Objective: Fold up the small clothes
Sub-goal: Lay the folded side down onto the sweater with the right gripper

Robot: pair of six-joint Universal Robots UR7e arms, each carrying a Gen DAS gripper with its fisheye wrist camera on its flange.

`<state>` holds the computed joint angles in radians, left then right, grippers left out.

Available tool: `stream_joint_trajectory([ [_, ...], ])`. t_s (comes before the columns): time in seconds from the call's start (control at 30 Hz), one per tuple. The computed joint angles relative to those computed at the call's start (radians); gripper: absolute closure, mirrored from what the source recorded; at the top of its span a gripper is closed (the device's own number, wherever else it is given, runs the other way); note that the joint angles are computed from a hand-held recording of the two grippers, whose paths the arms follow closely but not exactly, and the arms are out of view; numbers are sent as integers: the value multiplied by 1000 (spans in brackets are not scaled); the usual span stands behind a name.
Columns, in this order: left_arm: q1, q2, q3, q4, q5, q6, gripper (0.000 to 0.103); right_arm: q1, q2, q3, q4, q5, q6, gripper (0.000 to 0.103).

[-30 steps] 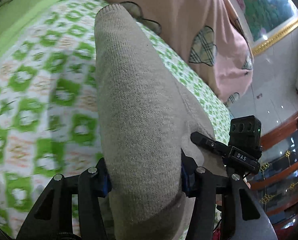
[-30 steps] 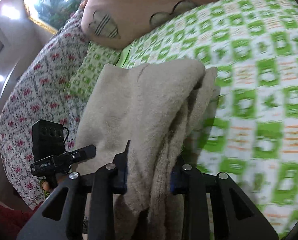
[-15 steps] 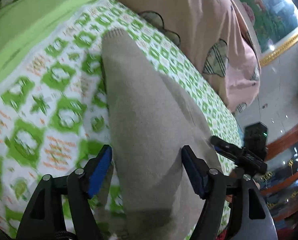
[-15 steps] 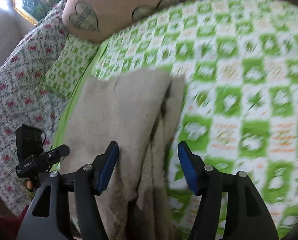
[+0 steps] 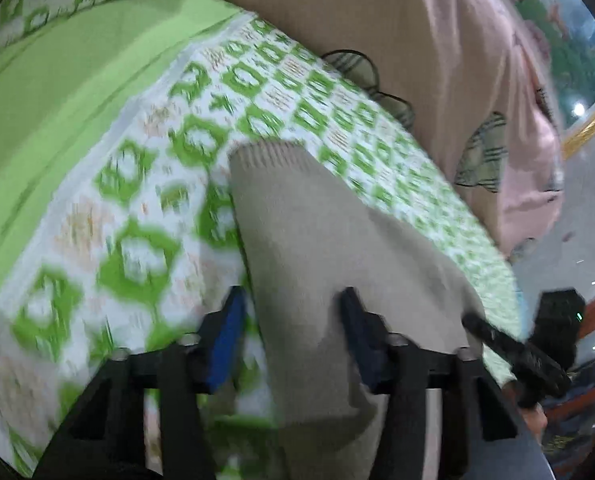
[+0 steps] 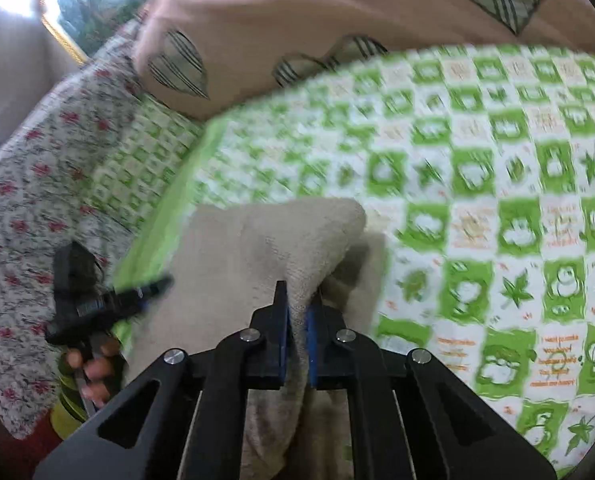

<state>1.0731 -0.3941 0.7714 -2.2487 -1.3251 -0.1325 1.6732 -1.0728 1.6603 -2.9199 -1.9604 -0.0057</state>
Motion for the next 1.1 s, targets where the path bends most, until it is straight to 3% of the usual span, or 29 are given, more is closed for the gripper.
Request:
stream_joint_trajectory([
  [0.03, -6, 47, -80, 34, 54, 13, 72, -6, 5, -5, 23, -13, 9, 94],
  [0.13, -21, 142, -245, 121, 181, 49, 75, -32, 3, -2, 55, 12, 59, 86],
  [0.2, -24, 145, -261, 140, 183, 55, 77, -26, -17, 14, 52, 11, 92, 82],
  [0.3, -38, 19, -43, 15, 141, 96, 77, 3, -55, 61, 16, -9, 86, 77],
  [0.4, -61, -140, 230, -126, 116, 113, 70, 27, -111, 138, -30, -7, 81, 58],
  [0.53, -99, -336, 563, -262, 118, 117, 55, 58, -169, 241, -75, -18, 89, 56],
  [0.63, -127, -455, 764, -320, 134, 110, 54, 77, -197, 311, -105, -16, 101, 56],
  [0.83, -172, -572, 1004, -431, 177, 87, 44, 105, -199, 392, -115, -49, 84, 56],
  [1.1, -210, -515, 1044, -507, 285, 143, 44, 93, -178, 408, -147, -22, 71, 59],
])
